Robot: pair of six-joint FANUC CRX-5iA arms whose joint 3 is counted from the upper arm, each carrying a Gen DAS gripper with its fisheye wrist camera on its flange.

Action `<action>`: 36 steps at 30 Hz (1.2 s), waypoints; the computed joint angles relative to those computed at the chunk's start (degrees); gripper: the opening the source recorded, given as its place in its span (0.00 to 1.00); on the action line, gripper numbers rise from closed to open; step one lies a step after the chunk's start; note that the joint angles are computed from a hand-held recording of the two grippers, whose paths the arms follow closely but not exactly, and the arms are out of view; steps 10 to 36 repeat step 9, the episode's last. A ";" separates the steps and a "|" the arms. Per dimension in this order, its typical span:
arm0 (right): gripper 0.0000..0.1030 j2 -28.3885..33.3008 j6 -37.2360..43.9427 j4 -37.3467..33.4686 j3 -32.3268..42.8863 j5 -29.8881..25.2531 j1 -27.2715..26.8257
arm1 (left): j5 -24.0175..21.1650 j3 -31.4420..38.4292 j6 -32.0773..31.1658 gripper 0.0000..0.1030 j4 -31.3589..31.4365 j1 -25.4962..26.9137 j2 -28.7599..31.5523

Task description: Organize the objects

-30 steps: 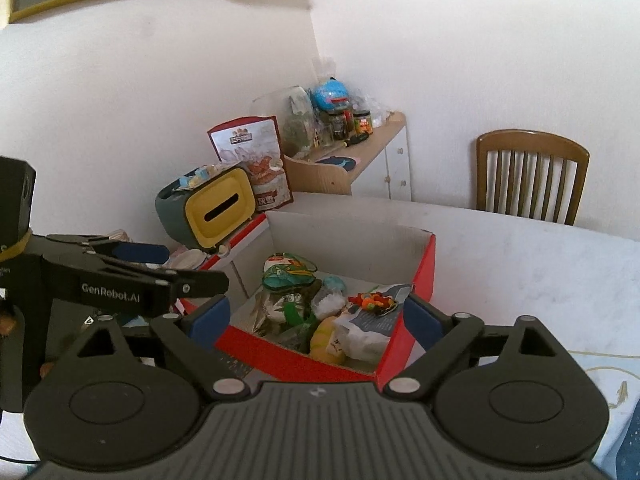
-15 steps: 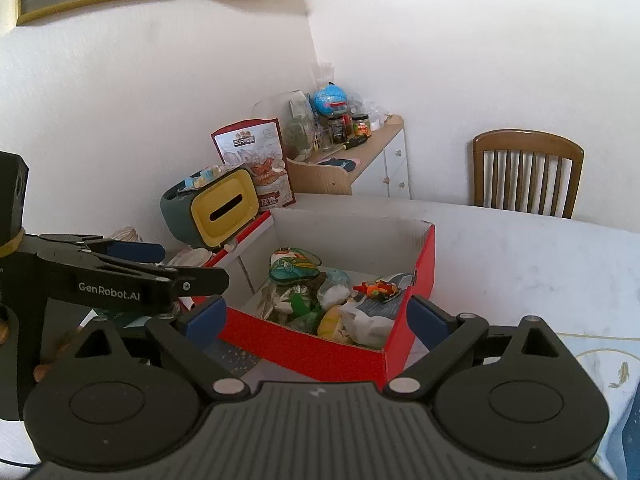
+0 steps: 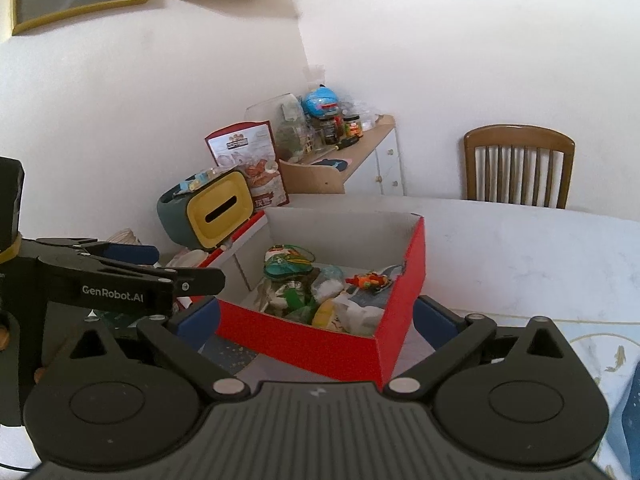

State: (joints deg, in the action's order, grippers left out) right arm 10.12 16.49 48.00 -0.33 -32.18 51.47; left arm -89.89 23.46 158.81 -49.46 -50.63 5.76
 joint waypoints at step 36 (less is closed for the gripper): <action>1.00 -3.38 0.05 0.61 -4.48 0.62 -1.30 | -0.81 3.87 1.06 1.00 1.18 0.26 3.50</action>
